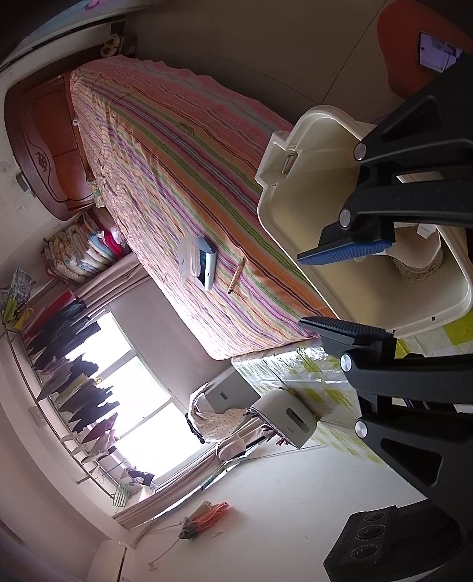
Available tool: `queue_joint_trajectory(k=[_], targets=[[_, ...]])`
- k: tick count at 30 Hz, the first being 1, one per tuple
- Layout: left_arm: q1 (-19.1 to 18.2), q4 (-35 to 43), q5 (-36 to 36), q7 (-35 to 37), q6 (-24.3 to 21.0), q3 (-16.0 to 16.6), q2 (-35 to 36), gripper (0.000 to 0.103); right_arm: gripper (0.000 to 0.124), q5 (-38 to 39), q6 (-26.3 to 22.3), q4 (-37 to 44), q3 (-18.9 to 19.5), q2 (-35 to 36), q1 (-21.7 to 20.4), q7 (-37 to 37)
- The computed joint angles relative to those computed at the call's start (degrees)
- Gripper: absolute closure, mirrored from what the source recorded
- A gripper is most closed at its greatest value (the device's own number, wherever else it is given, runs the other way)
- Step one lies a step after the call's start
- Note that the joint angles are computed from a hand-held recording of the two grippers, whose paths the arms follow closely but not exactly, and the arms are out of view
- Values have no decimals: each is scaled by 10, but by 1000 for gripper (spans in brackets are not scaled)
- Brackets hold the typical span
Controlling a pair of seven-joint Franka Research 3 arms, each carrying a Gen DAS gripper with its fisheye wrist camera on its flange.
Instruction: Collect trash
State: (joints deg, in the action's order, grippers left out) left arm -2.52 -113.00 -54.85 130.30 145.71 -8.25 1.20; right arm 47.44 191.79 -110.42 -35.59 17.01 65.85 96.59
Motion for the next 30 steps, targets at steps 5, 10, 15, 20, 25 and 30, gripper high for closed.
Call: queue_joint_trajectory(k=[5,10,15,20,25,30], targets=[[-4,-11,-9,6,13,0,-10,28,94,8,7,-1,21,-5,-16,-7],[-8,-24,-22,11,29,5,-23,26,94,30,20,4,59,-10,-44,-32],[-13,-43,-25,20,47,14,-42,25,67,53,50,4,110,-15,-83,-47],[-13,-62,-18,17,52,30,-62,25,65,74,61,13,149,-15,-111,-80],[-8,-98,24,-15,74,49,-94,19,65,74,53,26,208,-14,-162,-95],[3,-131,30,-35,63,88,-128,19,65,98,24,58,201,2,-147,-134]])
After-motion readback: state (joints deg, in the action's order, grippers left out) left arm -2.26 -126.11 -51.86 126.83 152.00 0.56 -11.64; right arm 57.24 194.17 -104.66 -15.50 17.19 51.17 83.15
